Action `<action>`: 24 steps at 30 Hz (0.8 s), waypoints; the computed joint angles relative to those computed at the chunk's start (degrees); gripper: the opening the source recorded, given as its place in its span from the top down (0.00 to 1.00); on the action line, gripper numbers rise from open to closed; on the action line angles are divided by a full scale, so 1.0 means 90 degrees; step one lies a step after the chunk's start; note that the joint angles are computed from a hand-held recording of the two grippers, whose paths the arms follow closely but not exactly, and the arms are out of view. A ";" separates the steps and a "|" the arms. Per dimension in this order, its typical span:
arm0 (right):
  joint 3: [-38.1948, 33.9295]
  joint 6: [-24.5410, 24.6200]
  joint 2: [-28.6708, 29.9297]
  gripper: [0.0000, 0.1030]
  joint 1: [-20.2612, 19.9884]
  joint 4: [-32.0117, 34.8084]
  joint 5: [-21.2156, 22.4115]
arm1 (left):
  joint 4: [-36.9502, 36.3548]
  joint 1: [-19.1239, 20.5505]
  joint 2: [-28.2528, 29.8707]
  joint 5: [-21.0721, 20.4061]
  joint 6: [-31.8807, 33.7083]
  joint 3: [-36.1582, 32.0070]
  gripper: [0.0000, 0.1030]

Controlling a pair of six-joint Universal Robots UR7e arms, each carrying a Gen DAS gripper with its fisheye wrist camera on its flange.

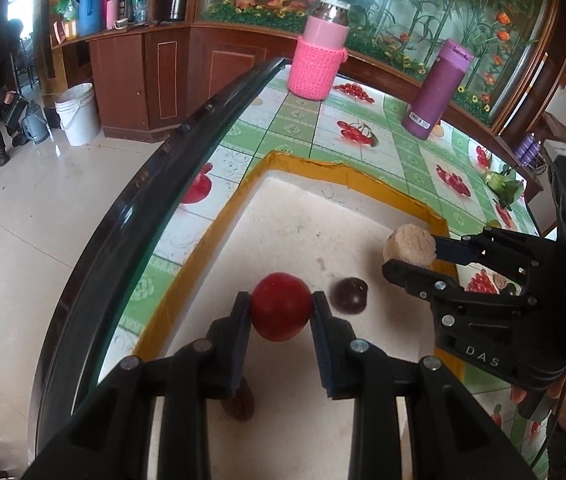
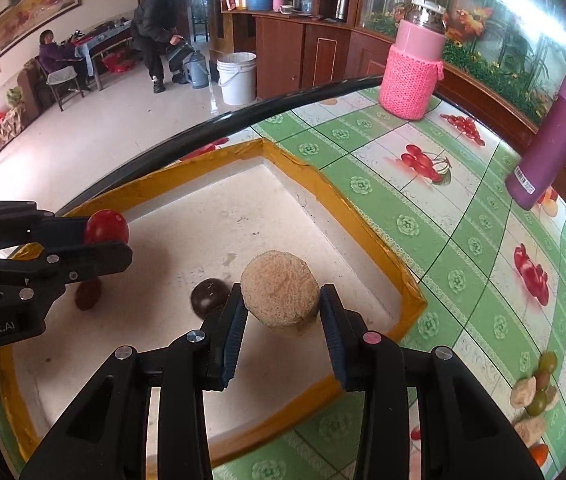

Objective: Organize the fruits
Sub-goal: 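Carry the tomato and yam slice into the tray and release both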

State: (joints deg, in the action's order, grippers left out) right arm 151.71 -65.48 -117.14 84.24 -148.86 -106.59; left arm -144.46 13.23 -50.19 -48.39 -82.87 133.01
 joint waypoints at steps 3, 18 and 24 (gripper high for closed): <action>0.0001 -0.0022 0.0301 0.65 -0.0032 -0.0254 -0.0108 | -0.0003 0.0205 0.0032 -0.0076 0.0137 -0.0052 0.69; 0.0155 -0.0154 0.0634 0.65 -0.0112 -0.0859 -0.0240 | -0.0095 0.0457 0.0120 -0.0413 0.0289 -0.0057 0.61; 0.0265 -0.0230 0.0348 0.64 -0.0063 -0.0827 -0.0301 | 0.0262 0.0329 0.0126 -0.0407 0.0119 -0.0126 0.51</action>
